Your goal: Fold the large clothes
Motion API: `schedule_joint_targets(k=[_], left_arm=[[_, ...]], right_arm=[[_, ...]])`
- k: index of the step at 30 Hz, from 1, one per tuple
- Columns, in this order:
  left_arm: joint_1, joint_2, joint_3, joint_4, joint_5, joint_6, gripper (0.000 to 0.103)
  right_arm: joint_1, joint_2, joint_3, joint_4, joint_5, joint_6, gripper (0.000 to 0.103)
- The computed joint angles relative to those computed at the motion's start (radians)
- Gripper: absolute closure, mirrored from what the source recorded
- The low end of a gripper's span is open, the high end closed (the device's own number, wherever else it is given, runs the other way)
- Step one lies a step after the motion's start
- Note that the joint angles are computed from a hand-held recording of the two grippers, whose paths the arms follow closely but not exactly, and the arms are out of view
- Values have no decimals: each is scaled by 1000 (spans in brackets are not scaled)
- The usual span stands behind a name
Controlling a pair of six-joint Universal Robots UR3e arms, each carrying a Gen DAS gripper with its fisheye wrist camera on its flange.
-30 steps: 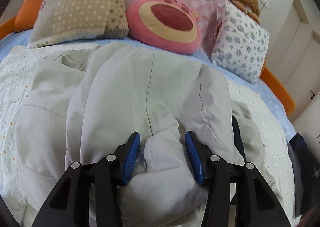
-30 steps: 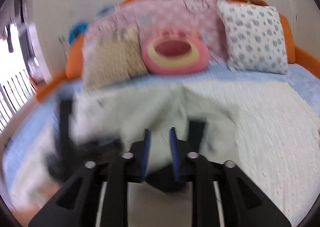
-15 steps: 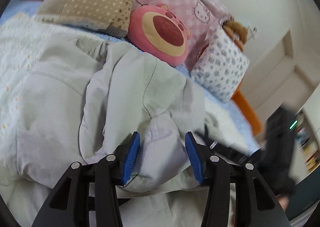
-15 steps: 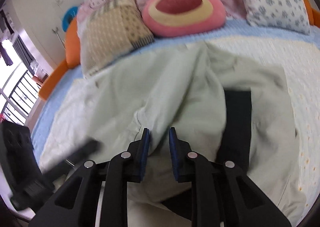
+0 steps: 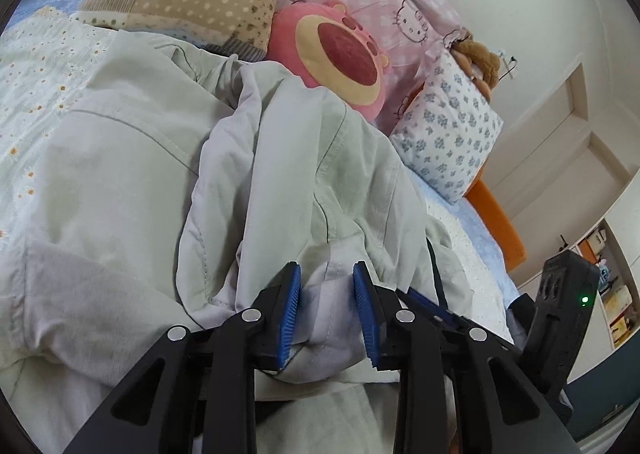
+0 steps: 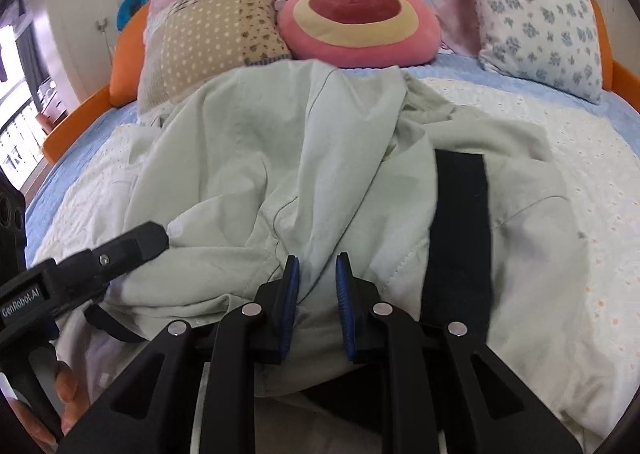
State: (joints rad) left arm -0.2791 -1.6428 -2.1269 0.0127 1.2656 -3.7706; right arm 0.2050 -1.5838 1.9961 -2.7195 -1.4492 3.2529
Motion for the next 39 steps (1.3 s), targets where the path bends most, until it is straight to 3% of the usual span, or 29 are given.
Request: schedule_joint_targets(k=[2, 3, 5, 8, 10, 13, 15, 20, 23, 25, 27, 29, 31, 34, 37, 39], left_arm=[[4, 100, -20, -49, 7, -7, 57], [-2, 145, -28, -75, 30, 2, 46], [-12, 219, -54, -126, 71, 16, 40], [6, 221, -103, -158, 61, 27, 39], [32, 198, -183, -51, 23, 25, 42], [-25, 163, -152, -50, 107, 46, 41], [-34, 140, -146, -33, 120, 45, 41], [-19, 128, -141, -25, 92, 45, 41], [-74, 117, -81, -96, 170, 50, 41], [-138, 121, 9, -238, 270, 43, 40], [-175, 167, 82, -405, 309, 49, 33], [-187, 312, 58, -485, 281, 72, 23], [-262, 440, 53, -603, 376, 62, 9], [-466, 578, 47, -785, 660, -2, 9], [-539, 801, 4, -1038, 696, -109, 9], [-589, 958, 5, -1274, 710, -204, 9]], right_arm=[[-16, -88, 26, 28, 18, 12, 81], [-24, -135, 43, 46, 24, 9, 81], [-18, -183, 48, 96, 14, -5, 81], [27, -186, 65, 98, -50, -30, 82], [21, -169, 95, 69, -37, -14, 82], [26, -124, 153, -33, -45, -8, 82], [75, -78, 178, -127, -115, -1, 82], [137, -28, 143, -137, -210, 5, 82], [194, 2, 132, -171, -300, 8, 82], [286, 49, 78, -159, -444, 9, 82], [348, 38, 34, -88, -534, -22, 82], [349, -66, 81, -75, -495, -43, 79], [346, -229, 141, 21, -470, -28, 79], [367, -497, 204, 269, -483, 2, 78], [427, -787, 257, 503, -518, 10, 78], [455, -991, 250, 715, -522, 36, 78]])
